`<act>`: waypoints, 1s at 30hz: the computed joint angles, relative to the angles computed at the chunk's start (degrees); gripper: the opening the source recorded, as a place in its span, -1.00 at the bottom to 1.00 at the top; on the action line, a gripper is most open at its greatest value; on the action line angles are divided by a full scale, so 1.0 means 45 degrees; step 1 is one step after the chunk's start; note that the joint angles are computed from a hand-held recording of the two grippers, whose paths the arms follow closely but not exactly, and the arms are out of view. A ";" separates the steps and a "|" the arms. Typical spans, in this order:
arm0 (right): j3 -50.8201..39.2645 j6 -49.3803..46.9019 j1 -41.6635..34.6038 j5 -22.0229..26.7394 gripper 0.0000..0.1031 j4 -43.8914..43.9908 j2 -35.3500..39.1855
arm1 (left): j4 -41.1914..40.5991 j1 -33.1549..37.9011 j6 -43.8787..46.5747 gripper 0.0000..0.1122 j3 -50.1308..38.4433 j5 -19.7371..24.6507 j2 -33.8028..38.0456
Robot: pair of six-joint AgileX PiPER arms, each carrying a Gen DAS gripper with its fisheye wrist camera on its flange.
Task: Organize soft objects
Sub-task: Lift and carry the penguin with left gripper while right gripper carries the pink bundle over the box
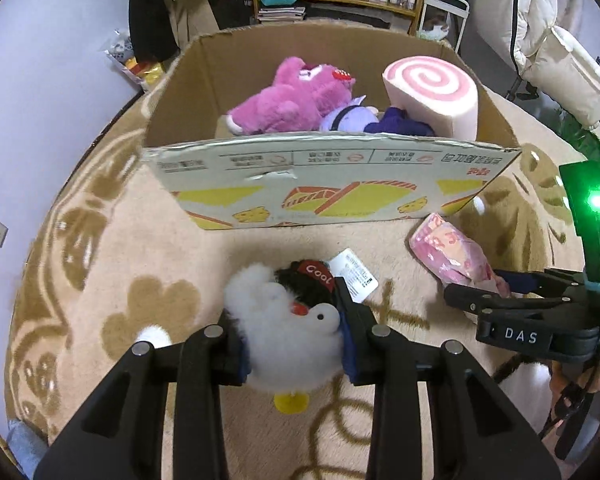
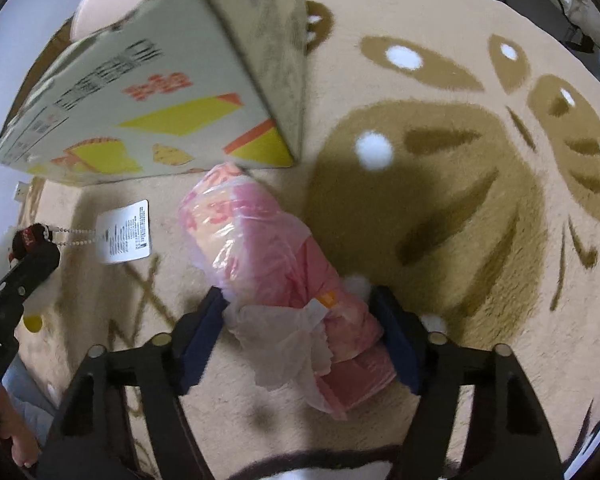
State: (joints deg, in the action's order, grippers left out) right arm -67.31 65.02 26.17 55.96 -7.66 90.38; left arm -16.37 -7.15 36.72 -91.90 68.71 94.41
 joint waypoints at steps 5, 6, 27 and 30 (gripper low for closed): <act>-0.0203 0.0018 0.0494 -0.1165 0.11 0.0384 -0.0166 | -0.0024 0.0391 0.0119 -0.43 0.0229 -0.0306 -0.0445; -0.0278 0.0182 0.0695 -0.1350 0.10 0.0219 -0.0258 | -0.0022 0.0456 0.0110 -0.43 0.0297 -0.0376 -0.0567; -0.1910 0.4105 0.4387 0.1918 0.09 -0.5397 -0.2912 | -0.2156 0.2203 0.1195 -0.43 -0.1427 -0.0434 -0.1505; -0.2423 0.4038 0.4623 0.2426 0.09 -0.5988 -0.2949 | -0.2080 0.2039 0.0980 -0.43 -0.2142 -0.0560 -0.1092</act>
State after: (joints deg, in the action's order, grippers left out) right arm -78.21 83.19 46.97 66.88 -34.61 77.11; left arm -25.73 2.03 41.13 -101.54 66.19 89.50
